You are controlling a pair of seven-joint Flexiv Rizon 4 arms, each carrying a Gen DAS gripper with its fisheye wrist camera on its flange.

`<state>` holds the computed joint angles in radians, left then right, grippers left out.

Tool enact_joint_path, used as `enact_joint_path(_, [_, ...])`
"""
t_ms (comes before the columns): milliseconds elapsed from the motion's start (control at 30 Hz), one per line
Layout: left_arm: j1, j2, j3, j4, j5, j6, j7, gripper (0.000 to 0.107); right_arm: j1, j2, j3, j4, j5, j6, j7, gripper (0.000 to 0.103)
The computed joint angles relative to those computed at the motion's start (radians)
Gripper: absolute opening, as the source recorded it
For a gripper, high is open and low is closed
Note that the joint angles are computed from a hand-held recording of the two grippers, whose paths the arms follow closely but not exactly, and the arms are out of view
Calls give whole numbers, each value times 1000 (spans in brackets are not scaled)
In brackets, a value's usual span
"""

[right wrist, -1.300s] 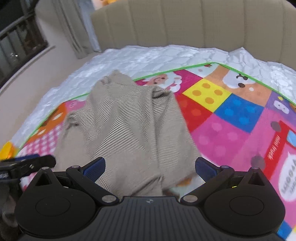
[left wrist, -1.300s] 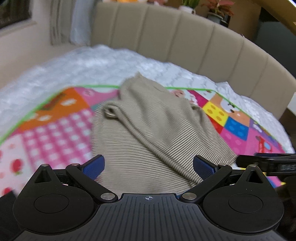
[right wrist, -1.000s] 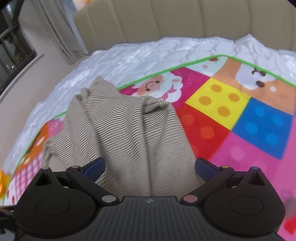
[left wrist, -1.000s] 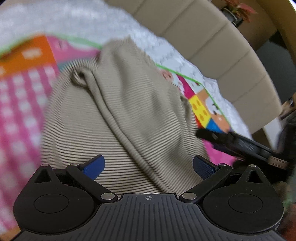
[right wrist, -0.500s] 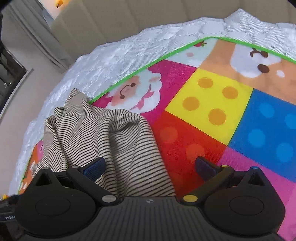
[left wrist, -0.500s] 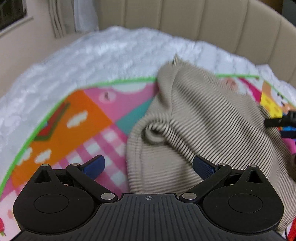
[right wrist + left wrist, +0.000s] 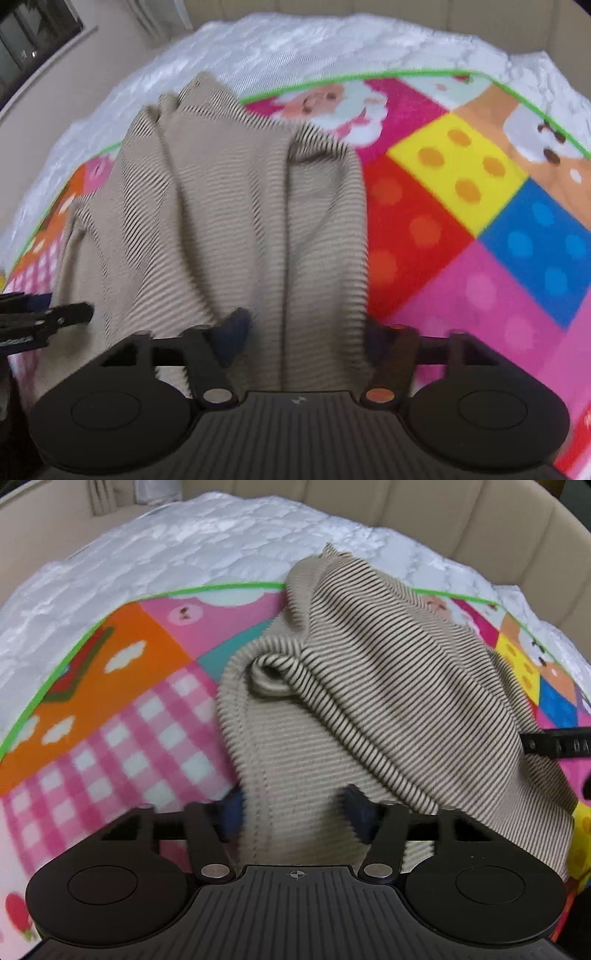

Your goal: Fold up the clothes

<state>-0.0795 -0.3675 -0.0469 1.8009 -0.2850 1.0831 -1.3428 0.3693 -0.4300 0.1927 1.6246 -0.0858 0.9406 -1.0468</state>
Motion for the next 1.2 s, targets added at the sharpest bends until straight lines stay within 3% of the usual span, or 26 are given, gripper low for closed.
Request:
enact_joint_path(100, [-6,34,10,18,20,-56,-3,47,-12,32,31,-13,53,-113,-14,38])
enact_joint_path(233, [-7,100,8,64,19,-148,31,46,6,90,48,22,63,-216,-53,38])
enact_joint_path(333, [-1,155,4,101,-19,-245,72,46,17,133,45,67,57,-224,-69,42])
enact_joint_path(400, [-1,190,6,130,-39,-271,116,47,31,177,28,141,2,-142,-36,46])
enact_joint_path(467, [-2,223,8,163,-84,-239,150,52,40,217,11,221,-70,-33,15,52])
enact_joint_path(533, [4,256,-7,214,-273,-201,240,71,32,251,2,303,-114,102,59,57])
enact_joint_path(600, [3,278,-19,245,-495,-223,337,83,23,269,-15,373,-166,231,125,60])
enact_joint_path(733, [-13,271,-17,251,-727,-359,373,88,8,279,-49,457,-237,423,283,63])
enact_joint_path(833, [-16,267,-13,259,-839,-463,359,88,-1,277,-67,497,-270,535,364,71])
enact_joint_path(900, [-23,283,-8,284,-929,-500,386,88,-24,269,-44,500,-234,573,348,78])
enact_joint_path(967, [-42,316,-5,311,-1027,-482,465,90,-54,256,3,482,-159,580,290,79])
enact_joint_path(1000, [-52,331,-3,321,-1073,-472,502,97,-59,253,13,476,-138,575,274,79])
enact_joint_path(1100, [-82,339,-6,303,-1040,-359,478,99,-39,256,-2,470,-145,547,271,80])
enact_joint_path(1200, [-75,291,-1,263,-832,-357,292,99,-19,268,-31,495,-179,586,301,80])
